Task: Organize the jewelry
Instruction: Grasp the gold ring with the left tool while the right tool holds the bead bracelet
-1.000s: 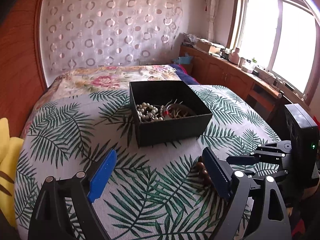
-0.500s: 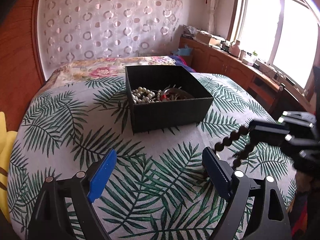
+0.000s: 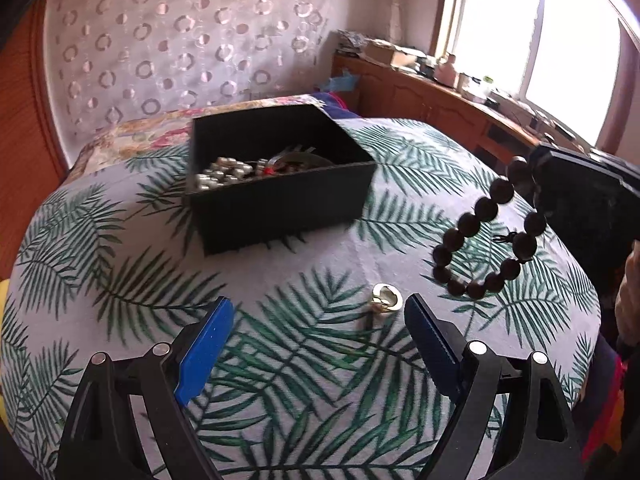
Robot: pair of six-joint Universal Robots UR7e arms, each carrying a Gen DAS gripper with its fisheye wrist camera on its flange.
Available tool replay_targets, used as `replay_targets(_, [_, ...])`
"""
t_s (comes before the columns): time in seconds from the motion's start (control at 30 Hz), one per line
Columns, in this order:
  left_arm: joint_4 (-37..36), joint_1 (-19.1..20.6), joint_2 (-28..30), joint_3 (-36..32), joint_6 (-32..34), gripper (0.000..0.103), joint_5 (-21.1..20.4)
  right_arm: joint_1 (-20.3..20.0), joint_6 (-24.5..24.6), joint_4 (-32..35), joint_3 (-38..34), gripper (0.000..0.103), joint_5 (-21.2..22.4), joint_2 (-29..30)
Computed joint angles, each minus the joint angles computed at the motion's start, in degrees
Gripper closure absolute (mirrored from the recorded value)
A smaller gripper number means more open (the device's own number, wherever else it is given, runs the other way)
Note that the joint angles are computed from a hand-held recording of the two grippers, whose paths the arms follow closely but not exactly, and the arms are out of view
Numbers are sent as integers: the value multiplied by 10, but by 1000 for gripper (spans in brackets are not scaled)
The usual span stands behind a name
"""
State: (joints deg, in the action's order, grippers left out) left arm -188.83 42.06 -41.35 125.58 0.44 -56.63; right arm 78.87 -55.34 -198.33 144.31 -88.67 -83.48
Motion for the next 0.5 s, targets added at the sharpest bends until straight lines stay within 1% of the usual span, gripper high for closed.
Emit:
replay_targets(0.03, [8,-2,4,-4,3,20,-3,-4,0,-1,0,88,0,-1])
replay_targets(0.1, [20,-6,11,-10,6,31,-3,-12,2,1,0,88,1,-7])
replay_targets(0.13, [29,-7,13,-14,6,39,-6,-15,2,0,1,88,1,-8])
replay_targets(0.17, [37,-7,15,-18,6,44,-11,-19,2,1,1,88,2,-10])
replay_targets(0.2, [43,-8,19,-23,9,45,-14,-21,2,0,0,88,3,-9])
replay_targets(0.27, [53,-10,27,-28,11,54,-14,-28,3,0,0,88,4,-11])
replay_targets(0.4, [57,-22,42,-35,22,60,4,-37,3,1,0,88,5,-13])
replay_targets(0.43, [57,-24,44,-36,24,66,9,-37,3,1,-1,88,4,-11])
replay_targets(0.47, [55,-27,47,-37,26,80,18,-38,4,1,-1,88,5,-12])
replay_targets(0.5, [58,-28,46,-36,27,85,15,-39,4,2,0,88,6,-13])
